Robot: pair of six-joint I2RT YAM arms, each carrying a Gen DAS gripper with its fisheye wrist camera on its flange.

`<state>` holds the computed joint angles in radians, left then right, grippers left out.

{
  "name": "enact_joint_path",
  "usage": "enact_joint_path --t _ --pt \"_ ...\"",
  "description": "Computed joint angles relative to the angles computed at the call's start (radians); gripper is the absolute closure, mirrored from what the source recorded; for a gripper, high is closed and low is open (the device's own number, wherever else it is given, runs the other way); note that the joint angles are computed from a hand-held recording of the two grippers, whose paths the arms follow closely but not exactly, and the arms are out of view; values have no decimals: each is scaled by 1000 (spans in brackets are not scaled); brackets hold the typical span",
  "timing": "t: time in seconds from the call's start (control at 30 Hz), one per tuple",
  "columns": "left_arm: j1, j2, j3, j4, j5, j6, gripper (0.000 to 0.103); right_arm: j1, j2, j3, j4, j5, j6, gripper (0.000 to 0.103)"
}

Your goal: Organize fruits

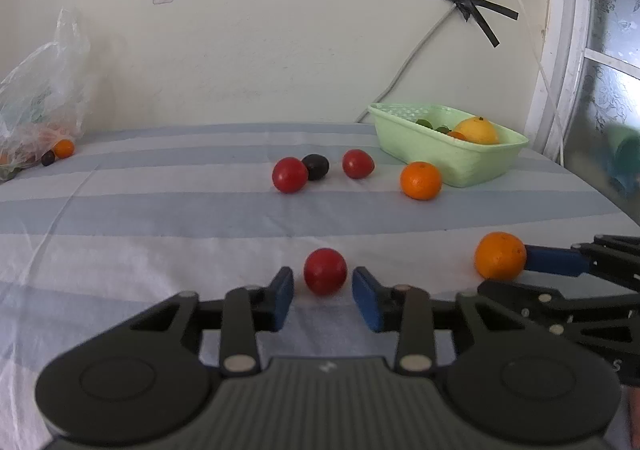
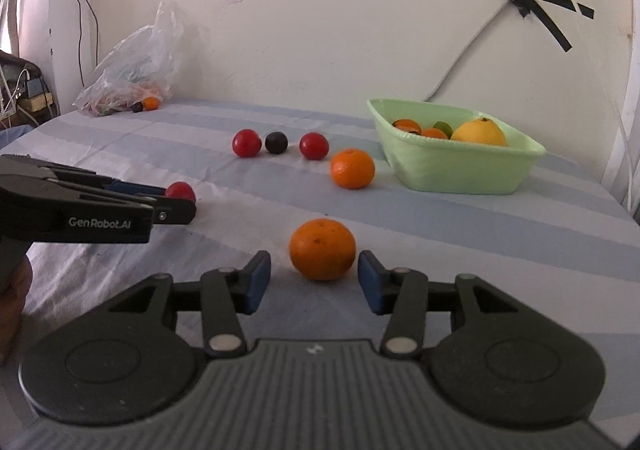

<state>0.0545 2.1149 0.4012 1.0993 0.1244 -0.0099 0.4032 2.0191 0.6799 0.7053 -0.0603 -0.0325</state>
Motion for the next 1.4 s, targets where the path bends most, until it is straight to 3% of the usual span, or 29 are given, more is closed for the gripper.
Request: enact_joint_path --t 0.3,0.63,1.4 --pt "19 6 -1 8 38 -9 57 -9 -11 -20 21 -37 36 45" --pt "30 9 1 9 62 -17 48 -17 -12 -26 31 -53 43 44" --pt "37 30 -26 101 55 -33 44 -5 -41 -114 135 -21 75 41"
